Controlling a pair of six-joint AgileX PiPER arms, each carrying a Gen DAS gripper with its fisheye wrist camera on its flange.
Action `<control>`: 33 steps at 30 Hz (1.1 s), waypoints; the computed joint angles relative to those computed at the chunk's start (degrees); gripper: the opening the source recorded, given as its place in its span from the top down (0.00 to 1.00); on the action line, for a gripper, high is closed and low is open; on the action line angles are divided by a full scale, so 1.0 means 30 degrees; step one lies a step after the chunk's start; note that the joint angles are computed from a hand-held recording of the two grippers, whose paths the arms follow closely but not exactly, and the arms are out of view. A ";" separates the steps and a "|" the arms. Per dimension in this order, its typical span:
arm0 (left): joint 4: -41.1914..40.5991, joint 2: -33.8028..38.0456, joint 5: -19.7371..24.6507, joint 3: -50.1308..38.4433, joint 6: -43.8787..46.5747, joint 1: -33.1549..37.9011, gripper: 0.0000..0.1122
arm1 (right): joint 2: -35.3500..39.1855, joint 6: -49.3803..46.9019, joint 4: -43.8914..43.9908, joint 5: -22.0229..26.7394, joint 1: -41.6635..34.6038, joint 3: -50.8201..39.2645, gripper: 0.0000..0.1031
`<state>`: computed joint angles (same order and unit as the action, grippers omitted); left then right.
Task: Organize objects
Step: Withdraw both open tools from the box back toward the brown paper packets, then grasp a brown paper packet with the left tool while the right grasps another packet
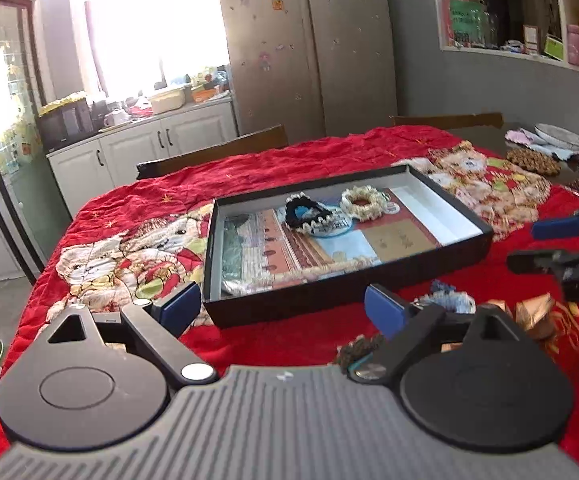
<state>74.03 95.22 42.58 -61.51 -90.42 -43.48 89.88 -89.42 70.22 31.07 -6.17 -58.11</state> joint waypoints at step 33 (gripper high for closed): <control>0.6736 -0.0133 -0.5585 0.5123 -0.9338 0.2399 0.23 | 0.1917 -0.5197 0.2485 0.1975 -0.2107 0.2677 0.59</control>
<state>94.24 94.83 25.83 -46.14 -118.44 -36.28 95.63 -105.01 77.68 36.99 -12.49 -50.08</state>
